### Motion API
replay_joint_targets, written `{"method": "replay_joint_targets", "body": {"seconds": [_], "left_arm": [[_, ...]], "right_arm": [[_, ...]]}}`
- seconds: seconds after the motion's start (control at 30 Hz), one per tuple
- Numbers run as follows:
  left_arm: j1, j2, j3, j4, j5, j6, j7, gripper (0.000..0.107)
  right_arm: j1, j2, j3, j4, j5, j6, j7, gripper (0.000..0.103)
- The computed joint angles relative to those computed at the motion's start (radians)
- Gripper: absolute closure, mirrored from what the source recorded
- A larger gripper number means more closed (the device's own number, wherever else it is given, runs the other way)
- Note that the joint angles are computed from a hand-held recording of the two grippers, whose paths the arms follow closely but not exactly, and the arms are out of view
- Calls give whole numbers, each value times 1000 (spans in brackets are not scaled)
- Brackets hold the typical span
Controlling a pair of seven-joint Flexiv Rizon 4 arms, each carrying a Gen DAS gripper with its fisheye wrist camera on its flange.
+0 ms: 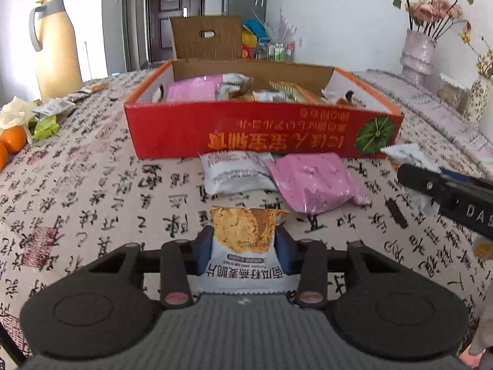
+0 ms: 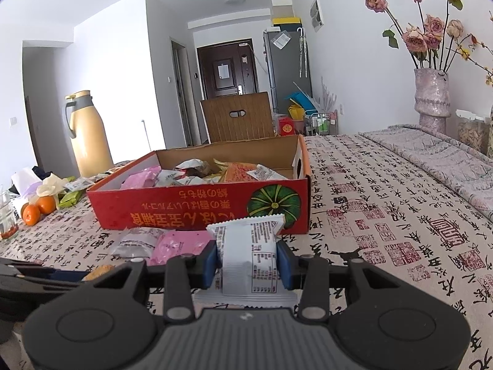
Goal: Organize snacks
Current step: 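Carry both packets over the box and open both grippers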
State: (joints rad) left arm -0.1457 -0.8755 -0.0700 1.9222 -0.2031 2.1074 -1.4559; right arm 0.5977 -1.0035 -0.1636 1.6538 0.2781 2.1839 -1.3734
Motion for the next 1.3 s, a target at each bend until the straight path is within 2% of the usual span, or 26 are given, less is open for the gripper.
{"method": "replay_joint_targets", "body": {"seconds": [0.23,0.57,0.87,1.17,1.23,1.3], "left_arm": [[20,23,-8,5,29,95,-22,65],[-10,22,14,-113,-9,114,46,65],[-30,-36,29,-296,-113,37,110,65],[-92,-157,111,-539,-304,-116,162,65],[-113,-191,149,-580,-343,-126,162,65],[-101,-215,139,-603,-335,-127,161,65]], "right_arm": [[4,3,-8,-13,3,4,-10,64],[10,-16,-57,-142,18,-27,-41,64],[-5,-91,-122,-377,-7,-160,-13,64],[-34,-268,-232,-710,-75,-387,188,64],[-49,-297,-229,-747,-102,-402,223,64],[-57,-317,-227,-766,-133,-409,247,64]]}}
